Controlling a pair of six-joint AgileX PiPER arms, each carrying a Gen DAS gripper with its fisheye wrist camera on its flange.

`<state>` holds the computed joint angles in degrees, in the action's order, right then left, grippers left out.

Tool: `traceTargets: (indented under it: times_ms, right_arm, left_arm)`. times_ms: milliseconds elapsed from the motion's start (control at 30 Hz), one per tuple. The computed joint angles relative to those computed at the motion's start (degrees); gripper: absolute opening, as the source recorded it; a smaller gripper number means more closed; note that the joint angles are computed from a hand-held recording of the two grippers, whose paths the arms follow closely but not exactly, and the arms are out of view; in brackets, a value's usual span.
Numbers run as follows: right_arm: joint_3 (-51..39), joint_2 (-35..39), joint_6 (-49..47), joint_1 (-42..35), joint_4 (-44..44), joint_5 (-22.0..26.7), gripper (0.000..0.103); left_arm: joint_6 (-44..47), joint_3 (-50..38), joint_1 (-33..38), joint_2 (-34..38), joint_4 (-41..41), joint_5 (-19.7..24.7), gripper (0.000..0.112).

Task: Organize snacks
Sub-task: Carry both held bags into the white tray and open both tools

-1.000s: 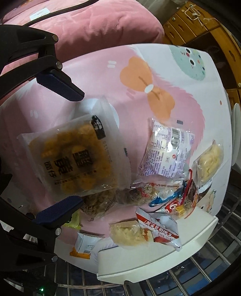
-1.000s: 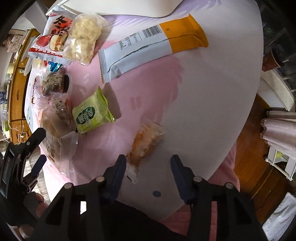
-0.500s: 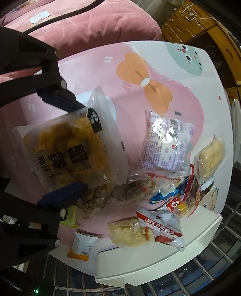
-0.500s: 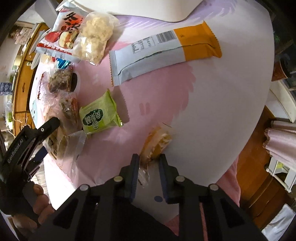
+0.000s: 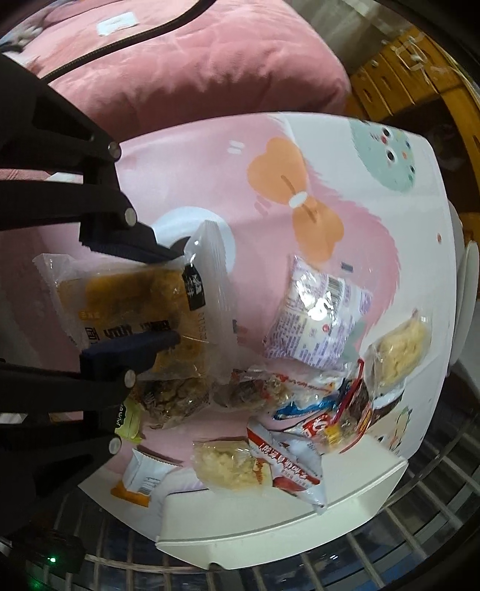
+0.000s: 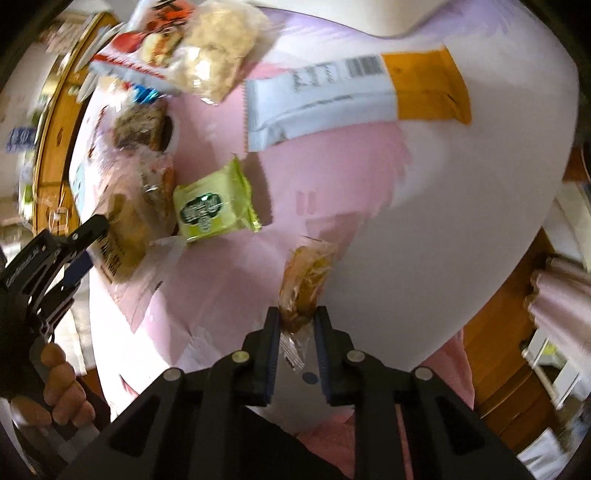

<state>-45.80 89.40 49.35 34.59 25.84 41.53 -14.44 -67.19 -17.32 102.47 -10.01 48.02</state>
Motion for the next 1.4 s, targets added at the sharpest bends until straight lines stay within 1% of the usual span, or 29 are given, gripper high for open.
traceTargets:
  times_ms: [33,100,133,300,333,367,433,500,533,567,600,633,700,833,900,1000,1033,1067,1133,1167,1200,1233,1300,1400]
  right_arm:
    - [-0.9,0.53,-1.18,-0.3,0.1,0.71,0.018]
    - [-2.02,0.52,-4.48,-1.3,-0.09,2.9,0.018]
    - [-2.78,0.67,-6.11,-1.73,-0.51,3.99,0.018]
    - [-6.6,1.41,-13.62,-4.06,-0.5,8.42,0.018]
    - [-9.89,3.57,-13.83,-3.3,-0.79,8.55,0.018]
    - [-11.39,3.45,-15.03,-3.83,-1.71,10.98,0.018]
    - [-13.31,3.36,-16.81,-4.37,-2.63,12.96,0.018]
    - [-15.26,2.9,-19.36,-4.94,-3.91,14.7,0.018]
    - [-16.0,2.67,-20.14,-4.82,-4.48,15.27,0.018]
    - [-17.03,2.43,-20.76,-4.99,-5.11,16.29,0.018]
    - [-17.75,2.51,-21.57,-5.35,-5.59,16.89,0.018]
    - [-18.59,2.47,-22.23,-5.28,-6.41,17.43,0.018]
    - [-19.81,2.31,-23.34,-5.1,-7.82,18.19,0.018]
    - [-20.18,1.17,-26.8,-5.17,-9.88,18.16,0.018]
    - [-19.63,0.16,-28.88,-5.43,-11.06,17.85,0.018]
    - [-20.35,0.23,-31.57,-6.33,-11.76,18.11,0.018]
    - [-19.53,-0.89,-32.7,-6.91,-11.77,18.27,0.018]
    - [-19.84,-0.96,-33.8,-7.35,-11.85,18.26,0.018]
    - [-20.22,-1.31,-35.18,-7.94,-12.11,18.2,0.018]
    - [-20.12,-1.81,-36.0,-8.45,-11.9,18.36,0.018]
    - [-20.31,-2.04,-37.47,-9.14,-11.35,18.28,0.018]
    - [-19.95,-2.58,-38.9,-9.94,-10.97,18.09,0.018]
    - [-19.95,-3.31,-40.64,-10.92,-10.97,18.32,0.018]
    - [-21.16,-3.48,-43.0,-12.03,-11.15,19.18,0.018]
  left_arm:
    - [-0.54,1.13,0.28,-0.86,0.13,-0.75,0.026]
    - [-3.64,2.46,0.01,-2.6,1.58,-1.42,0.018]
    - [-5.27,3.01,0.04,-3.39,2.04,-1.48,0.017]
    - [-11.57,6.34,-0.09,-6.49,2.71,-0.62,0.016]
    - [-12.63,6.97,-0.39,-6.94,2.95,-0.59,0.017]
    - [-14.29,7.95,-0.88,-7.77,3.67,-0.52,0.017]
    - [-17.65,8.67,-2.13,-8.19,5.3,0.29,0.027]
    - [-20.16,8.89,-3.19,-7.98,6.21,1.02,0.047]
    - [-21.61,8.79,-3.84,-7.69,6.61,1.33,0.053]
    - [-23.16,8.48,-4.54,-7.22,6.95,1.75,0.066]
    - [-24.47,8.31,-5.33,-6.86,7.3,1.84,0.072]
    - [-25.63,8.08,-6.14,-6.53,7.85,1.97,0.074]
    - [-28.89,6.55,-8.37,-4.69,10.06,3.37,0.082]
    - [-32.85,3.99,-11.09,-0.75,11.86,4.47,0.085]
    - [-33.66,2.33,-12.07,0.98,12.15,4.93,0.089]
    - [-35.04,-2.61,-14.2,5.37,14.62,8.71,0.09]
    - [-35.8,-4.53,-15.09,7.28,15.87,10.53,0.09]
    - [-36.21,-5.63,-15.5,8.4,16.29,11.17,0.09]
    - [-37.59,-6.6,-16.0,9.69,16.95,11.67,0.09]
    - [-38.35,-6.69,-16.1,10.1,17.13,11.71,0.087]
    - [-38.77,-7.14,-16.03,10.84,16.99,12.27,0.082]
    - [-39.03,-7.49,-15.99,11.47,16.85,12.88,0.081]
    - [-39.4,-7.26,-15.86,11.5,16.93,12.47,0.079]
    - [-40.14,-7.87,-16.61,11.43,17.6,13.22,0.075]
